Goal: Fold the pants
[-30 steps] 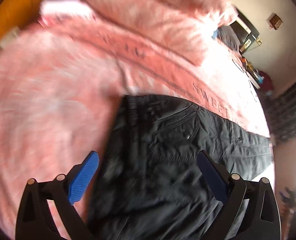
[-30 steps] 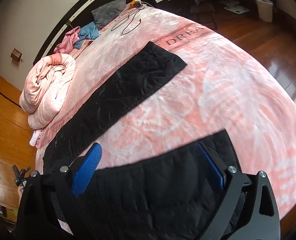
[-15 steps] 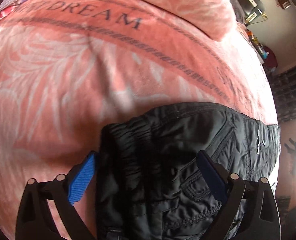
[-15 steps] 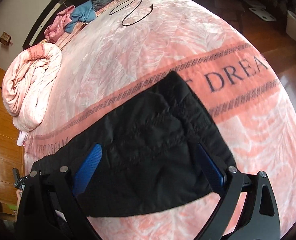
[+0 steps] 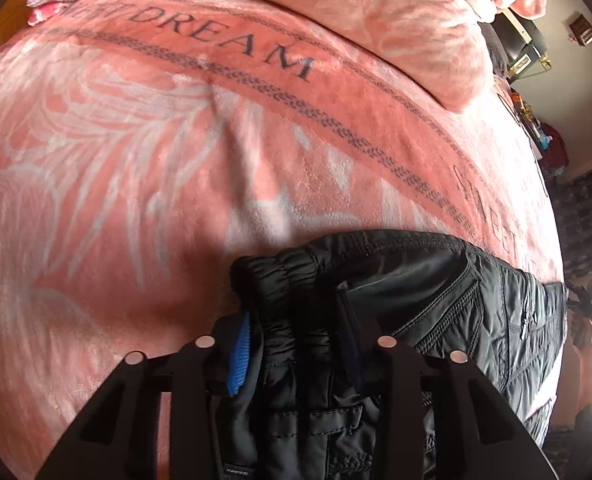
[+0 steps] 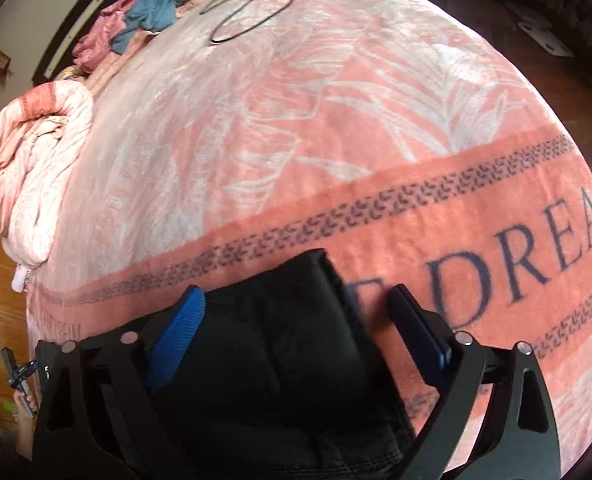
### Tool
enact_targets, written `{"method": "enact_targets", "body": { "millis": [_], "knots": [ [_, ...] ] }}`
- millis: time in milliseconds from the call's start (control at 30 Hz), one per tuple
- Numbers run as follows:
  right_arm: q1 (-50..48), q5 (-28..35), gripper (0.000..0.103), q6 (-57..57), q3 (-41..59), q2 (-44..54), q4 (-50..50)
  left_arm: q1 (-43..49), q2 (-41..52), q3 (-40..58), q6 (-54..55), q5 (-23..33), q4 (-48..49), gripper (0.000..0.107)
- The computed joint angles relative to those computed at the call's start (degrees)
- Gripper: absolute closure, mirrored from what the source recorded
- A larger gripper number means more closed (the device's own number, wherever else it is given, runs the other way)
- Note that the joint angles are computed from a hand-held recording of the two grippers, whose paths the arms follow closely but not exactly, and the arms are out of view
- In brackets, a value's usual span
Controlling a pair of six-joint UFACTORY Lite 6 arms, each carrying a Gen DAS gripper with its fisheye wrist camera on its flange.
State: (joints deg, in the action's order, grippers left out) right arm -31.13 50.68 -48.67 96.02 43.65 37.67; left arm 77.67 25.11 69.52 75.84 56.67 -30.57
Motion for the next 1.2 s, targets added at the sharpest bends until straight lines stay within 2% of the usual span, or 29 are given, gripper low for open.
{"method": "enact_targets", "body": {
  "millis": [33, 67, 133, 200, 333, 500, 600, 633, 733, 800, 1033, 1200],
  "knots": [
    [0.14, -0.22, 0.081, -0.27, -1.41, -1.22, -0.54, 0.03, -0.83, -0.63, 0.09, -0.47, -0.12, 0.077],
    [0.06, -0.57, 0.088, 0.33, -2.89, -2.86, -1.66, 0.01, -2.52, -2.06, 0.40, -1.07, -0.62, 0.082],
    [-1.01, -0.58, 0.093, -1.68, -7.76, -7.92, -0.79, -0.14, -6.43, -5.48, 1.70, -2.67, -2.07, 0.086],
    [-2.58, 0.95, 0.095, -3.51, -12.49, -14.19, -0.17, 0.82, -9.24, -7.02, 2.76, -2.40, -3.35, 0.088],
    [-6.48, 6.68, 0.095, -3.44, -17.61, -27.98, -1.13, 3.57, -12.78, -5.89, 3.45, 2.78, -4.46, 0.088],
    [-14.93, 18.27, 0.096, -5.06, -18.13, -42.72, -1.57, 8.97, -18.12, -2.36, 6.58, 14.33, -6.11, 0.089],
    [-22.83, 26.26, 0.096, -7.97, -15.54, -47.50, 0.27, 14.16, -18.95, 3.18, 9.33, 24.05, -7.75, 0.089],
    [-25.19, 28.24, 0.096, -8.70, -14.93, -48.52, 0.83, 15.43, -19.18, 4.47, 9.57, 25.81, -8.28, 0.100],
    [-35.48, 35.22, 0.096, -13.87, -13.58, -50.52, 2.77, 19.39, -16.10, 11.72, 9.44, 33.67, -8.76, 0.099],
    [-42.65, 39.91, 0.096, -18.47, -14.37, -52.46, 3.43, 21.70, -16.54, 12.81, 10.98, 36.09, -8.53, 0.099],
    [-63.72, 48.93, 0.096, -34.83, -21.83, -55.53, 2.72, 30.84, -16.44, 13.38, 19.11, 43.58, -6.22, 0.100],
    [-77.71, 56.26, 0.096, -45.23, -22.11, -54.74, 2.16, 37.65, -11.12, 20.50, 21.68, 51.40, -5.75, 0.101]
  ]
}}
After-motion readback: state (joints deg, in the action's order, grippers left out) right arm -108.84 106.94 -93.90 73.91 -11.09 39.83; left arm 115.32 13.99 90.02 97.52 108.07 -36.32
